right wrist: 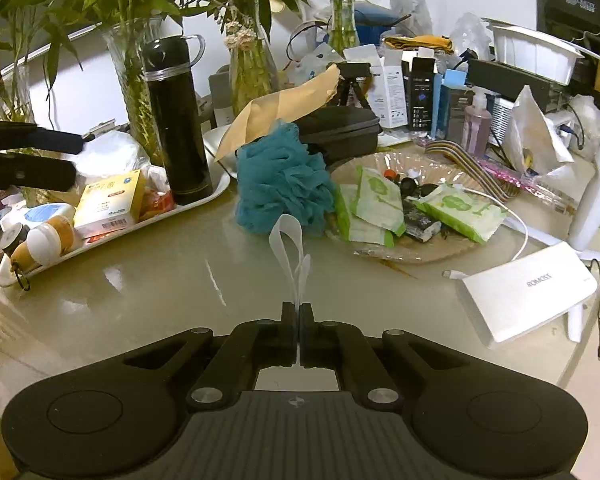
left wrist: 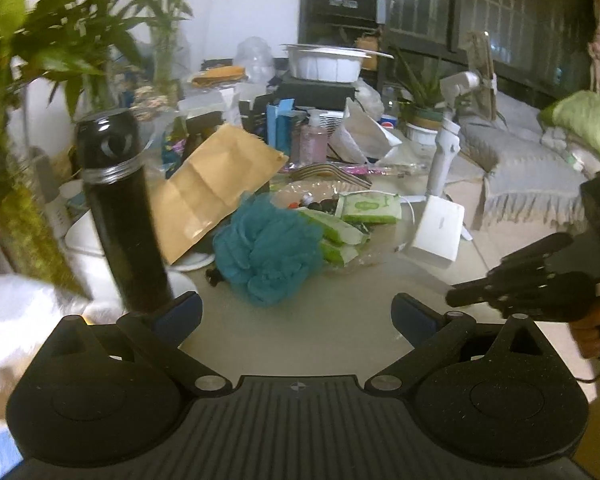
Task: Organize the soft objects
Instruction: 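Move the left tool to the teal bath puff and grasp it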
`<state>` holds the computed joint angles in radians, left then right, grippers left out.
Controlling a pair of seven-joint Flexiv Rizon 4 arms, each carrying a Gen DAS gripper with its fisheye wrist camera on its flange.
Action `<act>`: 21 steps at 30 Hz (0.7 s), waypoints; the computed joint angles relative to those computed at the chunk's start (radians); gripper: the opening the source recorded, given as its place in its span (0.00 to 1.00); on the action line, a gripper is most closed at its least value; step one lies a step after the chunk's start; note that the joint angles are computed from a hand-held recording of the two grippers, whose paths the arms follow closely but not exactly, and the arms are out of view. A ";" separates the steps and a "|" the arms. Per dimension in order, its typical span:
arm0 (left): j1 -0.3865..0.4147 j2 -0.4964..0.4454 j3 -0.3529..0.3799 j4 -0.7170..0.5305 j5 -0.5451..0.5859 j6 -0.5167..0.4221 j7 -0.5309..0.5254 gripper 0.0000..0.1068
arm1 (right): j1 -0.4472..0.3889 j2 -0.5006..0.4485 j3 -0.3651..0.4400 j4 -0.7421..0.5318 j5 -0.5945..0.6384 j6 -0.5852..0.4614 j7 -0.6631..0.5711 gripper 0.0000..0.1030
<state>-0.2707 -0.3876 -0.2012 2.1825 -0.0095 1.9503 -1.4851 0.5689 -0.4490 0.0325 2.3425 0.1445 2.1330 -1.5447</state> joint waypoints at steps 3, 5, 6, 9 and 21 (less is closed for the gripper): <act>-0.080 -0.054 0.077 -0.050 -0.025 0.024 0.062 0.96 | -0.003 0.004 -0.003 0.006 0.006 0.005 -0.001 0.03; -0.139 -0.099 0.130 -0.087 -0.057 0.044 0.116 0.96 | 0.006 0.004 -0.014 0.007 0.017 0.006 -0.010 0.04; -0.161 -0.121 0.149 -0.104 -0.073 0.053 0.141 0.96 | 0.011 0.005 -0.018 0.007 0.024 0.006 -0.015 0.04; -0.195 -0.180 0.175 -0.143 -0.109 0.093 0.207 0.85 | 0.012 0.006 -0.020 0.006 0.031 0.005 -0.020 0.04; -0.277 -0.374 0.219 -0.271 -0.295 0.224 0.454 0.58 | 0.020 0.006 -0.031 -0.005 0.053 -0.010 -0.048 0.04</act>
